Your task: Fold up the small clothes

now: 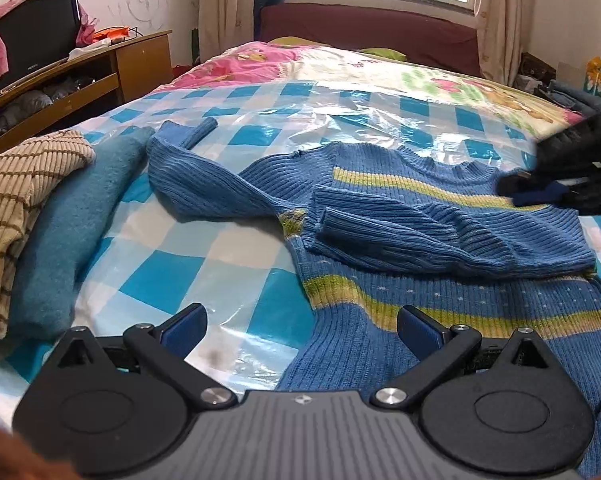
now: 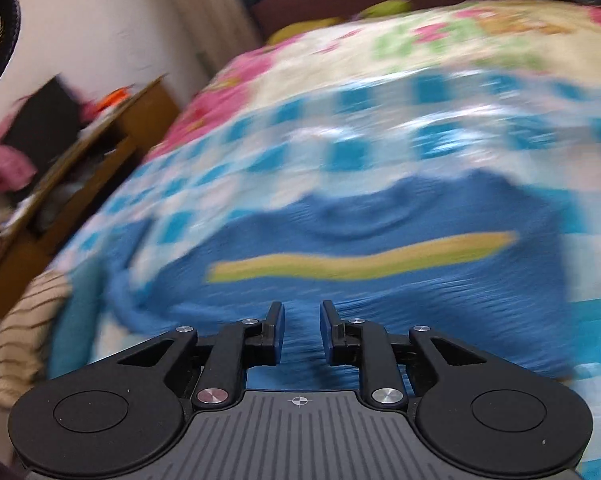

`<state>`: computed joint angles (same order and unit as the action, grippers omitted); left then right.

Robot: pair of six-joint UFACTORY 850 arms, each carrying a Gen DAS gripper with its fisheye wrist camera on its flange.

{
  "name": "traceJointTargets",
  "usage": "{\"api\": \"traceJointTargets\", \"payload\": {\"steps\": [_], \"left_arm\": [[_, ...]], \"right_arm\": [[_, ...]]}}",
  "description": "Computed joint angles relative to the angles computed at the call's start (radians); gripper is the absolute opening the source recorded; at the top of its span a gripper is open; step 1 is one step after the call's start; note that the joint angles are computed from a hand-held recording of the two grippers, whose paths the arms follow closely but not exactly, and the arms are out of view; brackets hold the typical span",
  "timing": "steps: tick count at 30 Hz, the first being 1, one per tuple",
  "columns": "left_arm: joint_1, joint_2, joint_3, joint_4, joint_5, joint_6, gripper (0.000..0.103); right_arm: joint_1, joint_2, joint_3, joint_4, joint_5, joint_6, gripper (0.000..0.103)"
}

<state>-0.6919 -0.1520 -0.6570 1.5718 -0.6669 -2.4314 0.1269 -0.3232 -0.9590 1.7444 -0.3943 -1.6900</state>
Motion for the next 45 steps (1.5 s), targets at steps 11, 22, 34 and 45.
{"api": "traceJointTargets", "payload": {"steps": [11, 22, 34, 45], "left_arm": [[0.003, -0.043, -0.032, -0.026, 0.020, 0.046, 0.103], [-0.006, -0.042, -0.022, -0.013, -0.020, 0.026, 0.103], [0.031, 0.026, 0.048, 0.057, 0.016, -0.116, 0.103], [0.038, 0.031, 0.055, 0.075, 0.027, -0.135, 0.103]], "right_arm": [[-0.077, -0.084, -0.040, 0.519, 0.268, -0.480, 0.020], [0.045, 0.009, 0.015, -0.098, 0.032, -0.108, 0.022], [0.194, -0.034, -0.031, -0.358, -0.035, -0.190, 0.037], [0.231, -0.059, -0.058, -0.439, -0.005, -0.161, 0.035]]}}
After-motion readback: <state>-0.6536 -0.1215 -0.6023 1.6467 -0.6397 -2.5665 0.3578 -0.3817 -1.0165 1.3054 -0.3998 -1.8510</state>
